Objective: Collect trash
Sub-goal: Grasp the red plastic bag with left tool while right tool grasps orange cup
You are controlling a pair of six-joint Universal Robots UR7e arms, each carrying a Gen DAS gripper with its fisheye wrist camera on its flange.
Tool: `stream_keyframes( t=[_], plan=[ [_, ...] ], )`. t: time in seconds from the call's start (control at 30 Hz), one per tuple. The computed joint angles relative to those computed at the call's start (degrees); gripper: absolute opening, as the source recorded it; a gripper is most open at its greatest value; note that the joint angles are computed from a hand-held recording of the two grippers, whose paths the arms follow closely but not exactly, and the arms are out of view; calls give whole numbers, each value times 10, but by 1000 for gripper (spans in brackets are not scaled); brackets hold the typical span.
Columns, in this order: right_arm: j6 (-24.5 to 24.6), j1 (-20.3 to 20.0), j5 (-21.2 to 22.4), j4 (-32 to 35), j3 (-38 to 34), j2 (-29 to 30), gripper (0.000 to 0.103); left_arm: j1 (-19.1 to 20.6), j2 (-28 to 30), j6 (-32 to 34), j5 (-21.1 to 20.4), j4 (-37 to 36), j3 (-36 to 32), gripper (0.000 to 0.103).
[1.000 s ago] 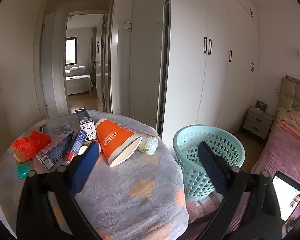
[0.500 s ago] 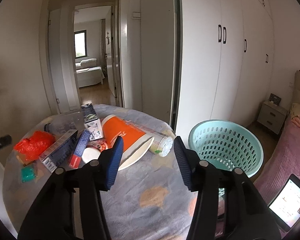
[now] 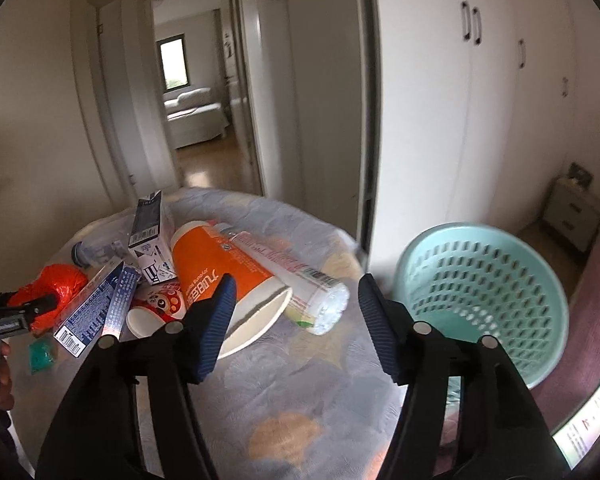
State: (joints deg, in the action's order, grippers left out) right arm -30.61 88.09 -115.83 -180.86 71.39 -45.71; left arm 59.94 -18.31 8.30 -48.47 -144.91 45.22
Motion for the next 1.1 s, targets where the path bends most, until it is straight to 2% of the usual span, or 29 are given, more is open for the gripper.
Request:
stream_keyframes(
  t=[0.03, 0.1, 0.17, 0.27, 0.37, 0.47, 0.57, 0.67, 0.8, 0.83, 0.9, 0.97, 1.03, 1.1],
  plan=[
    [1, -2, 3, 10, -9, 5, 60, 1, 4, -5, 0, 15, -8, 62],
    [5, -7, 13, 44, -35, 16, 60, 4, 4, -10, -9, 21, -12, 56],
    [15, -12, 20, 84, -61, 26, 60, 6, 2, -17, -16, 28, -12, 41],
    [50, -23, 46, 165, -100, 37, 60, 4, -4, -6, -17, 10, 1, 36],
    [44, -24, 48, 177, -115, 47, 60, 1, -1, 9, -15, -9, 6, 34],
    [40, -23, 65, 198, -117, 47, 55, -3, -4, 20, -19, -28, 17, 34],
    [42, -21, 57, 204, -115, 46, 51, -5, -11, 25, -21, -46, 30, 34],
    [71, -34, 104, 228, -93, 25, 51, -5, -21, 30, -32, -61, 46, 34],
    [105, -44, 117, 257, -86, 16, 52, -4, -27, 28, -38, -69, 53, 34],
    [112, -48, 126, 258, -80, 12, 53, -4, -27, 27, -39, -68, 53, 34],
    [131, -57, 154, 273, -69, 2, 66, -3, -26, 26, -38, -66, 52, 34],
    [145, -64, 170, 287, -67, -3, 70, -2, -26, 25, -38, -63, 50, 34],
    [154, -65, 165, 295, -75, 3, 71, -1, -24, 25, -38, -62, 48, 34],
    [163, -69, 172, 306, -86, 9, 78, -1, -26, 24, -39, -65, 52, 34]
  ],
)
